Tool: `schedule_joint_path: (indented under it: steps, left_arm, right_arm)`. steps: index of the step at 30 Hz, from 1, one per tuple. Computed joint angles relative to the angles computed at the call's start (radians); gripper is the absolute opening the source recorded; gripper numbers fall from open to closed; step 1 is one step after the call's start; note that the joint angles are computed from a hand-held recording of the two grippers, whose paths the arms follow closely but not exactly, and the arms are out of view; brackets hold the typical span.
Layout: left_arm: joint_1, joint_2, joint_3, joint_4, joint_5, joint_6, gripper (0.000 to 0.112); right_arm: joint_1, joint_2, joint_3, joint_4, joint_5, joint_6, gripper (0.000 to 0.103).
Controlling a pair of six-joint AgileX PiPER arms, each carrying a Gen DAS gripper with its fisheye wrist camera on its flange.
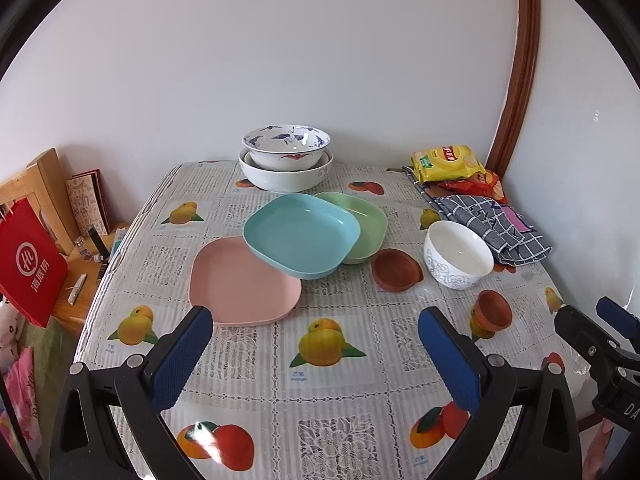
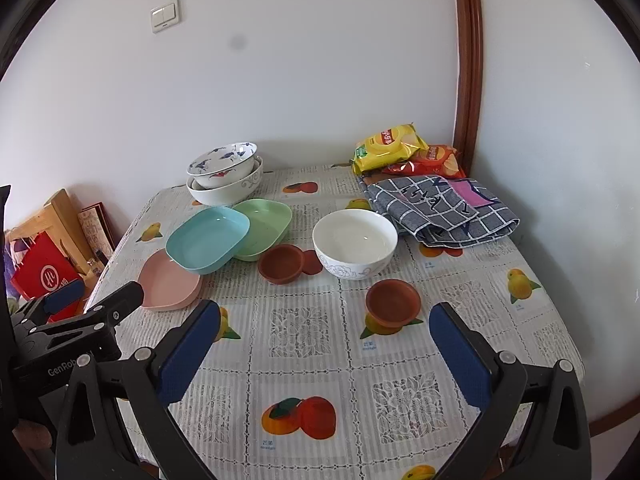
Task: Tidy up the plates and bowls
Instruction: 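Move both grippers toward the rim of the teal plate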
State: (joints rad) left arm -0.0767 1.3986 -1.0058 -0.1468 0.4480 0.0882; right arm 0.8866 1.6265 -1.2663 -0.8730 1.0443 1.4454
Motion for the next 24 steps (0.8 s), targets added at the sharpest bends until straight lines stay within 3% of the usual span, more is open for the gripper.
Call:
schedule_joint_path:
  steps: [6,12,24]
  left_arm:
    - [0.106,0.129,-0.089,-0.136,0.024,0.15,0.102]
    - [0.137,0.253,-0.204,-0.114,0.028,0.146,0.097]
    - [0.133,0.546,-0.521,-0.055,0.12,0.104,0.083]
  right_arm:
    - [-0.091,0.101,-0.069,0.073,-0.115,-0.085,0.099]
    - [-0.185,0.217,-0.173,0.176,-0.217,-0.212,0.097]
    - [-0.314,0.515,-0.555,0.346,-0.2,-0.469,0.085]
